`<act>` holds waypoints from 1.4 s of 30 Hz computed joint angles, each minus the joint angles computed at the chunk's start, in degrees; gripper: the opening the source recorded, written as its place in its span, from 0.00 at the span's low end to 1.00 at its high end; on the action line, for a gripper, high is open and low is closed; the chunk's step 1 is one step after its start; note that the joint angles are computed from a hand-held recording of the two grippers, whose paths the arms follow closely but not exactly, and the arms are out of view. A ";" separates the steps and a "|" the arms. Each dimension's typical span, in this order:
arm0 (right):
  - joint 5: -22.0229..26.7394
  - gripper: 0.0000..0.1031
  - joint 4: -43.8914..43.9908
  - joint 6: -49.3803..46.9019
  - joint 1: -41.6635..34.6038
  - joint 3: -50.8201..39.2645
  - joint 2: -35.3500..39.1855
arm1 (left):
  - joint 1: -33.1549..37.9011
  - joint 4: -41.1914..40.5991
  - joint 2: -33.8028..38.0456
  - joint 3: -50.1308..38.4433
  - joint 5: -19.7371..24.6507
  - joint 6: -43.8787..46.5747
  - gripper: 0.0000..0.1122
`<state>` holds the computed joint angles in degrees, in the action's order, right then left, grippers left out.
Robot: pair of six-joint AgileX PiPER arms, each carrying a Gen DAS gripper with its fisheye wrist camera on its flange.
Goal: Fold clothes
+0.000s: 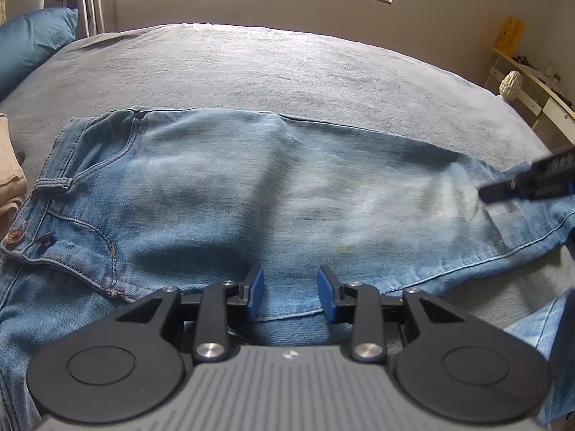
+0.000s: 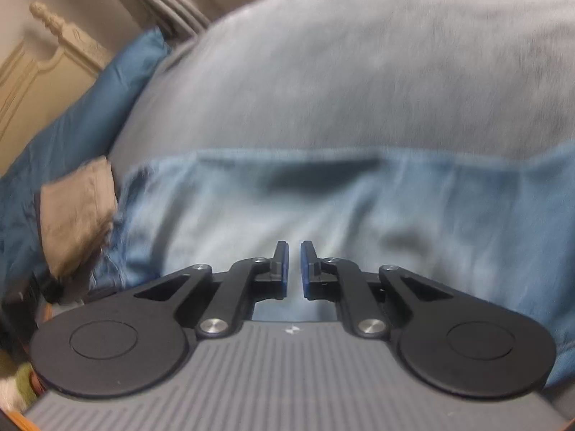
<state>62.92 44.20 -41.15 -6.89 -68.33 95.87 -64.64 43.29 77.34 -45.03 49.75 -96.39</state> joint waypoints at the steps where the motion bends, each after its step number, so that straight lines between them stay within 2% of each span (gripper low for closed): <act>1: -2.19 0.06 -1.59 0.59 0.00 0.77 -0.34 | -0.08 -0.07 0.30 -0.32 0.32 0.14 0.32; 3: -11.08 0.06 -6.08 3.15 0.61 2.90 -1.88 | -0.02 -0.32 0.91 -1.02 0.85 0.66 0.32; 4: -14.29 0.06 -7.28 3.96 0.38 3.84 -2.79 | -0.01 -0.63 1.21 -1.53 1.26 1.06 0.32; 5: -15.22 0.07 -6.49 3.67 -0.69 4.40 -3.94 | -0.01 -0.94 1.50 -2.03 1.69 1.50 0.32; 10: -13.62 0.17 0.33 -2.34 -4.69 7.86 -10.51 | -0.69 -1.84 1.97 -4.47 4.61 3.45 0.35; 17: -11.78 0.18 1.65 -3.16 -7.13 8.87 -13.60 | -4.97 1.36 2.59 -9.42 9.31 4.45 0.40; 20: -12.35 0.18 1.26 -2.38 -7.32 9.00 -14.11 | -5.28 2.81 3.38 -11.48 9.61 5.37 0.41; 24: -12.36 0.19 0.59 -2.08 -8.47 8.82 -15.02 | -3.69 3.39 4.86 -13.38 8.51 6.09 0.41; 32: -11.94 0.19 -3.70 -1.42 -13.21 6.92 -14.65 | 0.74 2.14 10.80 -17.67 3.07 10.84 0.42; 42: -17.26 0.24 -10.75 -1.18 -18.51 3.22 -11.80 | 4.20 -0.54 16.05 -17.30 -5.97 14.32 0.43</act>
